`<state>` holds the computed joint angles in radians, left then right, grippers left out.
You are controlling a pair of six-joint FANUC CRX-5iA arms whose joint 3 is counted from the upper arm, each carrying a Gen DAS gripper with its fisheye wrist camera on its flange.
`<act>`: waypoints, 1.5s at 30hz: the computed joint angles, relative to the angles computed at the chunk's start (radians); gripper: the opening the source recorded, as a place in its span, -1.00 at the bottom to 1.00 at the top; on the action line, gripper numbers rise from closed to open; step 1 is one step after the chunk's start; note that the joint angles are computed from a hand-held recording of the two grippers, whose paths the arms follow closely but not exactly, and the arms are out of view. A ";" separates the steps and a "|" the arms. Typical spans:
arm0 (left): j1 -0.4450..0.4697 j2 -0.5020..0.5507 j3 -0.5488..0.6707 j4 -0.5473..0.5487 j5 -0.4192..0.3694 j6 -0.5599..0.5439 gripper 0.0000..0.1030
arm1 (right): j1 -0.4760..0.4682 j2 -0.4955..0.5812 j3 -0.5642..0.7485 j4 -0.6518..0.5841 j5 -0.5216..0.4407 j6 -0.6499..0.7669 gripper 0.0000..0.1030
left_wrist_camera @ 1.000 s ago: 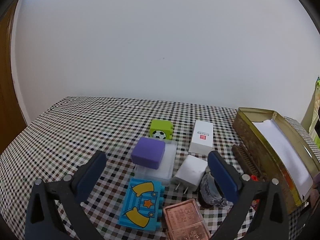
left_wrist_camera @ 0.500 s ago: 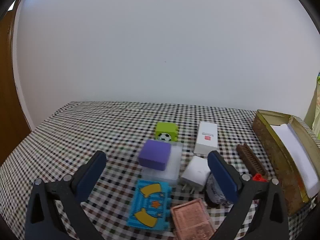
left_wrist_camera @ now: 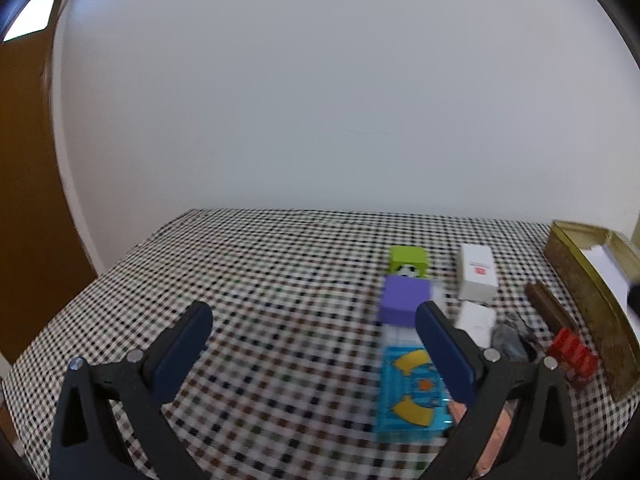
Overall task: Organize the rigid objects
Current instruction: 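Move both grippers toward the objects on the table, then grasp the copper bar with the right gripper while the left grasps the blue block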
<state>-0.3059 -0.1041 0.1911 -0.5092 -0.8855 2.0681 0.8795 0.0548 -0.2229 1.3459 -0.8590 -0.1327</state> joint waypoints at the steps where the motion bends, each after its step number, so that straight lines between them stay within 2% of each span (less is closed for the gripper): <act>1: 0.004 0.007 0.009 0.000 -0.013 0.008 0.99 | 0.007 0.005 0.014 -0.046 0.032 0.040 0.99; 3: 0.019 0.019 0.018 0.029 -0.020 -0.004 0.99 | 0.021 0.015 0.046 -0.152 0.067 0.130 0.98; 5: 0.024 0.026 0.025 0.040 -0.026 -0.009 0.99 | 0.034 0.030 0.083 -0.255 0.089 0.236 0.85; 7: 0.018 0.028 0.032 0.017 -0.042 0.016 0.99 | 0.060 0.072 0.152 -0.337 0.046 0.356 0.55; 10: 0.039 0.019 0.020 0.040 -0.042 0.020 0.99 | 0.080 0.124 0.249 -0.478 0.017 0.501 0.53; 14: 0.071 0.011 0.004 0.095 -0.056 0.007 0.99 | 0.101 0.212 0.398 -0.611 -0.125 0.686 0.53; 16: 0.092 0.005 -0.010 0.144 -0.053 -0.010 0.99 | 0.105 0.263 0.479 -0.657 -0.212 0.743 0.53; 18: 0.109 0.002 -0.024 0.190 -0.046 -0.037 0.99 | 0.100 0.287 0.521 -0.700 -0.236 0.786 0.45; 19: 0.114 0.003 -0.025 0.204 -0.050 -0.045 0.99 | 0.100 0.280 0.513 -0.719 -0.235 0.795 0.23; 21: 0.129 0.004 -0.034 0.251 -0.054 -0.074 0.99 | 0.094 0.288 0.538 -0.768 -0.252 0.828 -0.06; 24: 0.153 -0.002 -0.050 0.324 -0.060 -0.125 0.99 | 0.087 0.261 0.511 -0.793 -0.217 0.822 -0.06; 26: 0.167 -0.022 -0.079 0.363 -0.038 -0.167 0.99 | 0.075 0.207 0.444 -0.825 -0.126 0.820 -0.06; 28: 0.163 -0.033 -0.100 0.401 -0.013 -0.234 0.99 | 0.069 0.122 0.323 -0.794 0.015 0.774 -0.06; 32: 0.129 -0.004 -0.076 0.427 -0.024 -0.311 0.95 | 0.074 0.011 0.137 -0.607 0.151 0.606 -0.06; 34: 0.114 0.019 -0.064 0.468 -0.025 -0.352 0.90 | 0.063 -0.040 0.043 -0.467 0.202 0.465 -0.06; 37: 0.076 0.056 -0.018 0.445 -0.047 -0.357 0.86 | 0.040 -0.092 -0.048 -0.288 0.213 0.277 -0.06; 39: 0.049 0.089 0.027 0.403 -0.089 -0.347 0.69 | 0.043 -0.129 -0.104 -0.200 0.163 0.179 -0.06; 41: 0.028 0.138 0.089 0.367 -0.163 -0.344 0.40 | 0.051 -0.132 -0.123 -0.139 0.115 0.092 -0.06; 44: 0.038 0.185 0.129 0.413 -0.226 -0.366 0.00 | 0.054 -0.142 -0.138 -0.111 0.079 0.054 -0.06; 45: 0.043 0.192 0.135 0.426 -0.238 -0.367 -0.08 | 0.057 -0.141 -0.138 -0.109 0.071 0.053 -0.06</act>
